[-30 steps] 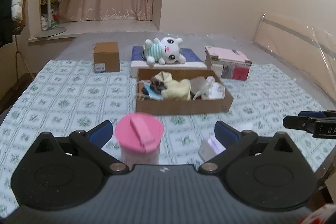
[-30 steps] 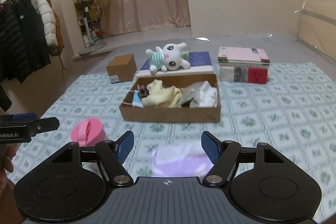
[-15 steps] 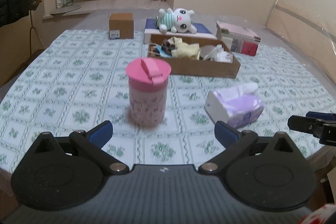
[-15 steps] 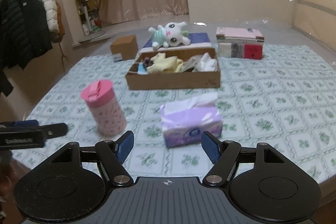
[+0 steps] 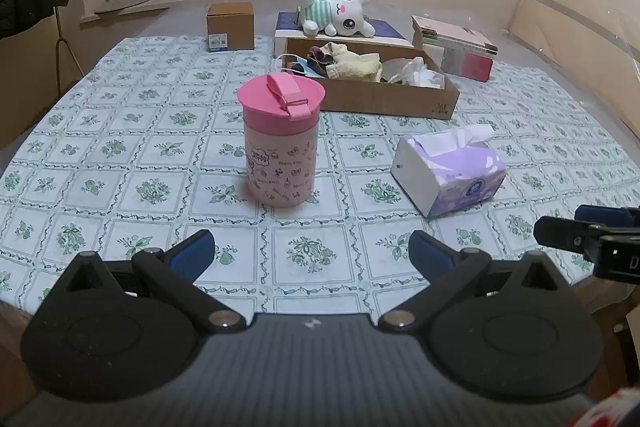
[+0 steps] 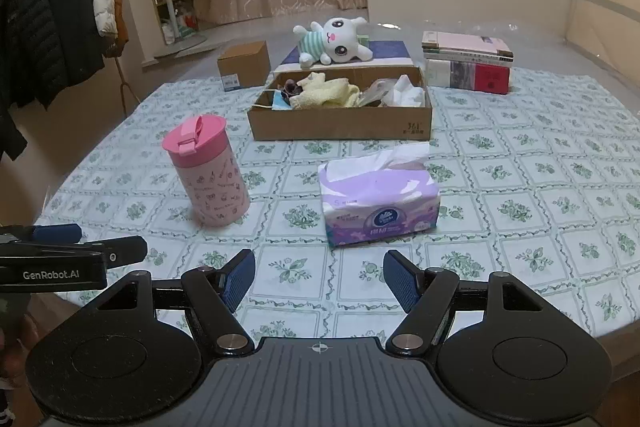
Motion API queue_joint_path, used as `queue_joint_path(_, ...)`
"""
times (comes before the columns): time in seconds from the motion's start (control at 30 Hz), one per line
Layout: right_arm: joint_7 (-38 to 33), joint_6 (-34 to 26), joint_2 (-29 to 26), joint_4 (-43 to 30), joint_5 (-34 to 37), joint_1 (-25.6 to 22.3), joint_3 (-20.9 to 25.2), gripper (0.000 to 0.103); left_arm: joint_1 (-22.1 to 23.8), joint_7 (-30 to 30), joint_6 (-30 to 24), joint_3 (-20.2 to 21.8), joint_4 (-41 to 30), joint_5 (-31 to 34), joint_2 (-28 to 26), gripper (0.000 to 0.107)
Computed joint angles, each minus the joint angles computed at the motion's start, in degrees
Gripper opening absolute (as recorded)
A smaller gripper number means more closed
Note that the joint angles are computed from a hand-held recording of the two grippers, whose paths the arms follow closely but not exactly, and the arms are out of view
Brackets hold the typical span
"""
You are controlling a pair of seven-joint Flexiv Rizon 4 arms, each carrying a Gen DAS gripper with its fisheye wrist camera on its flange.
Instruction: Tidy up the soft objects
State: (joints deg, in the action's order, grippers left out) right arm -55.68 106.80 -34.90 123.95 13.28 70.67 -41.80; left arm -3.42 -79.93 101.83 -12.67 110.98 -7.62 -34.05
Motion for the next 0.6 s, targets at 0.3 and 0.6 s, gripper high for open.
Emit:
queue_joint_path(0.3, -0.06, -0.08, 0.05, -0.32, -0.10, -0.59, 0.62, 0.071, -0.44, 0.07, -0.32, 0.30, -0.37, -0.05, -0.23, 0.102)
queue_joint_path(0.6, 0.26, -0.11, -0.23, -0.39, 0.05, -0.19, 0.03, 0.071, -0.25, 0.27, -0.37, -0.22, -0.60, 0.00, -0.50, 0.102)
